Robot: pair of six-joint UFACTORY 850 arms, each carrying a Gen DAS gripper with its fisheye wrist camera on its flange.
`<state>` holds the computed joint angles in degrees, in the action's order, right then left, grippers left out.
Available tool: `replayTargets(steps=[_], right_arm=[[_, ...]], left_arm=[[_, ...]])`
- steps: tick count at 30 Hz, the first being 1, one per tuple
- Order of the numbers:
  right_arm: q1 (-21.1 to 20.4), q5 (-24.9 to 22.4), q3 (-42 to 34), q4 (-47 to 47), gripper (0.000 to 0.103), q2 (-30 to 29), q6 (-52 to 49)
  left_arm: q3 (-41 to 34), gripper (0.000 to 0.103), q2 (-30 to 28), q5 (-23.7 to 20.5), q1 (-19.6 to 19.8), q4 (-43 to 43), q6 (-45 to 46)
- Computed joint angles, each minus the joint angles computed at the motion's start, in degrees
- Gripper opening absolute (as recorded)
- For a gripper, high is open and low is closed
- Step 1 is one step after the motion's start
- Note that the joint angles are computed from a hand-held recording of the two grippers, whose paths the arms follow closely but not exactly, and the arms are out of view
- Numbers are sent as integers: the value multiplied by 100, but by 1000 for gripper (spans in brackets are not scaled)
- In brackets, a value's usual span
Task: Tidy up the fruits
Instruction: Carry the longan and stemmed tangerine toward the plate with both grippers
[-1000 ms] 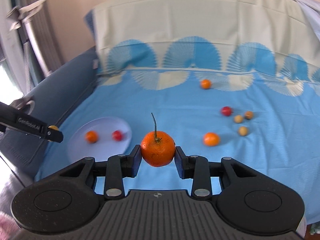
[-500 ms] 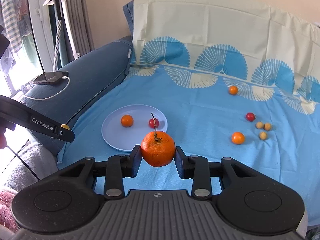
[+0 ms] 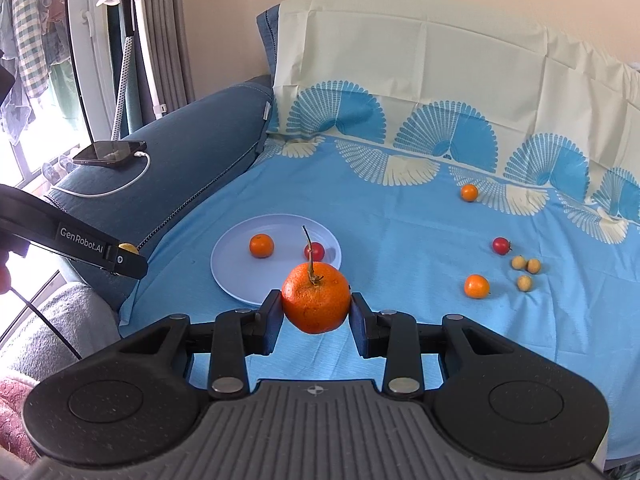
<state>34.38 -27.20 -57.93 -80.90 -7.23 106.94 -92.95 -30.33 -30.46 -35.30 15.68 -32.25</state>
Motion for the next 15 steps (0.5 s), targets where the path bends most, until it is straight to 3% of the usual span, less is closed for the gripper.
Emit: replayTargets(steps=[15], right_arm=[[-34, 67, -51, 150, 37, -73, -124]], left_arm=[[-67, 27, -88, -47, 28, -137, 116]])
